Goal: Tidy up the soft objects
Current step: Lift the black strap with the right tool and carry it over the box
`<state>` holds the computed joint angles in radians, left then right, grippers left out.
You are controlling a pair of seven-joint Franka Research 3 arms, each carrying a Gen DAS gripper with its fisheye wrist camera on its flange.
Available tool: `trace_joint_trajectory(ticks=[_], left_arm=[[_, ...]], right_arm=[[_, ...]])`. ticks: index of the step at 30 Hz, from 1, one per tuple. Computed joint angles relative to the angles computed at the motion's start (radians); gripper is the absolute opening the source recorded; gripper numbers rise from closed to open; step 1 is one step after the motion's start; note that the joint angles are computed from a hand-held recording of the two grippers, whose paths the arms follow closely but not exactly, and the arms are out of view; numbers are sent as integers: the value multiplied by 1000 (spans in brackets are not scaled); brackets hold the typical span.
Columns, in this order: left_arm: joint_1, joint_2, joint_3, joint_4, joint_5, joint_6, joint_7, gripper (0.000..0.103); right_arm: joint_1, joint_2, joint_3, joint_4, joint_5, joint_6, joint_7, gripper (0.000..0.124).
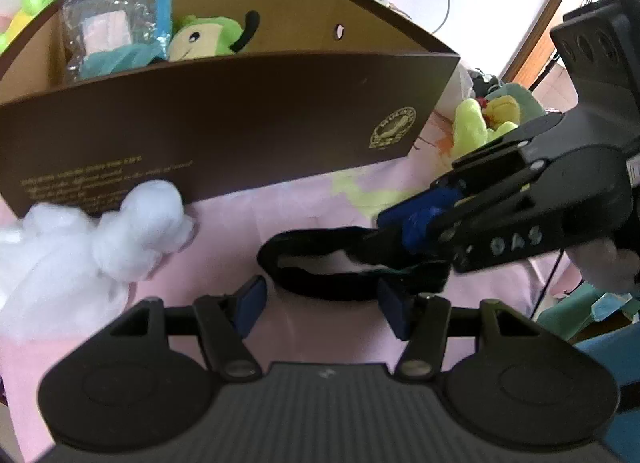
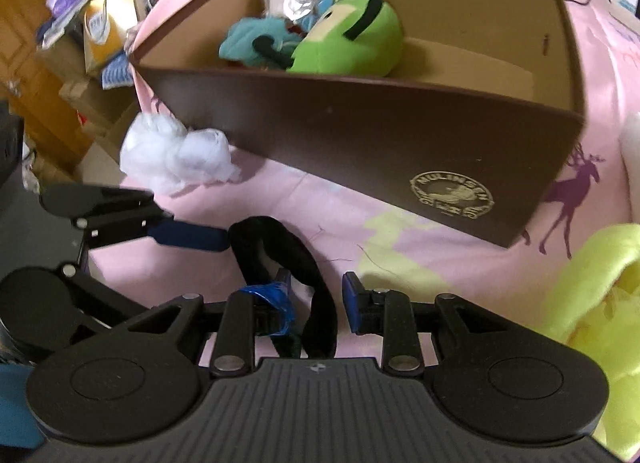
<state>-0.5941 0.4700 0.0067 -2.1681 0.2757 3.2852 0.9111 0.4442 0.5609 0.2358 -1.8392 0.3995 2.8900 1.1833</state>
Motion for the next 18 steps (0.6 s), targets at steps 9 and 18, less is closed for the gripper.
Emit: trace_joint_trajectory(ticks=[9,18], left_arm=[[-14,50,17,48,-21,44,20,37],[24,34,-24,33,-48,83,54,16]], right_arm=[[-85,67,100,49,94,43,-57,9],[-170,67,200,40,267,72,-118,3]])
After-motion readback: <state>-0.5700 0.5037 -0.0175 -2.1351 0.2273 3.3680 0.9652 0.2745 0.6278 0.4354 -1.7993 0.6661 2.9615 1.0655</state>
